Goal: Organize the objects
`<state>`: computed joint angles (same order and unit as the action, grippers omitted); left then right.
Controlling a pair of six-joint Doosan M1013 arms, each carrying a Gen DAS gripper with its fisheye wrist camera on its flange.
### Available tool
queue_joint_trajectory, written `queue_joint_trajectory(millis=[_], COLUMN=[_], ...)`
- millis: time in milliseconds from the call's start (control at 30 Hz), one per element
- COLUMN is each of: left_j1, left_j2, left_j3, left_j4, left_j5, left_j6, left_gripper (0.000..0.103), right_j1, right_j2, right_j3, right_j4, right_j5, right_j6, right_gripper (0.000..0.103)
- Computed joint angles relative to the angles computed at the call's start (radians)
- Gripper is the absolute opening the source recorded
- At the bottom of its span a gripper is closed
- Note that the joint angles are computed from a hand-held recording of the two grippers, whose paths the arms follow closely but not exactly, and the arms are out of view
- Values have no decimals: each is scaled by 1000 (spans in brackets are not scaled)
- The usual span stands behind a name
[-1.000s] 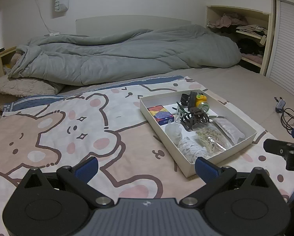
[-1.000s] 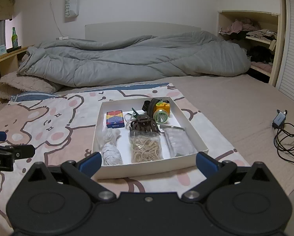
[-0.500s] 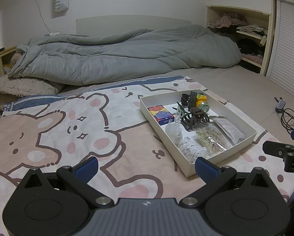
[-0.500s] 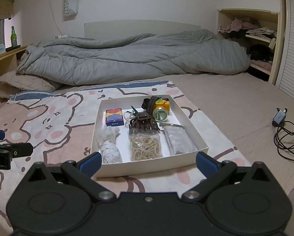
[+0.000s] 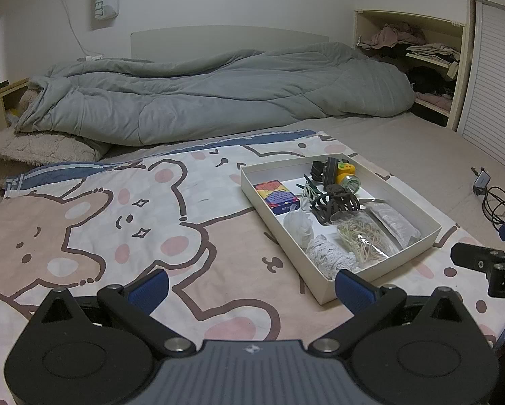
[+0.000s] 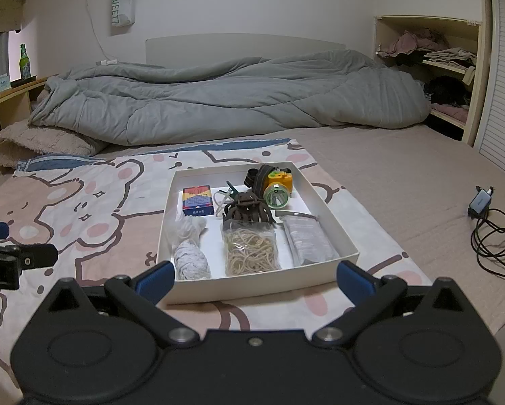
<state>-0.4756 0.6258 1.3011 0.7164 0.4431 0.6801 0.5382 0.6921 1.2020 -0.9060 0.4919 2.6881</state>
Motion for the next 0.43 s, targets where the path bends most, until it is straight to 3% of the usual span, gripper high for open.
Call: queue_joint_trajectory(millis=[433], left_j1=[0], left_j2=[-1], left_j3=[2], left_j4=[-1], left_j5=[-1], left_j6=[0], left_gripper=[103], right_j1=[0], right_j2=[3], right_j3=[-2], right_j4=[14], right_j5=[-1], right_j6=[-17], right_gripper=[103])
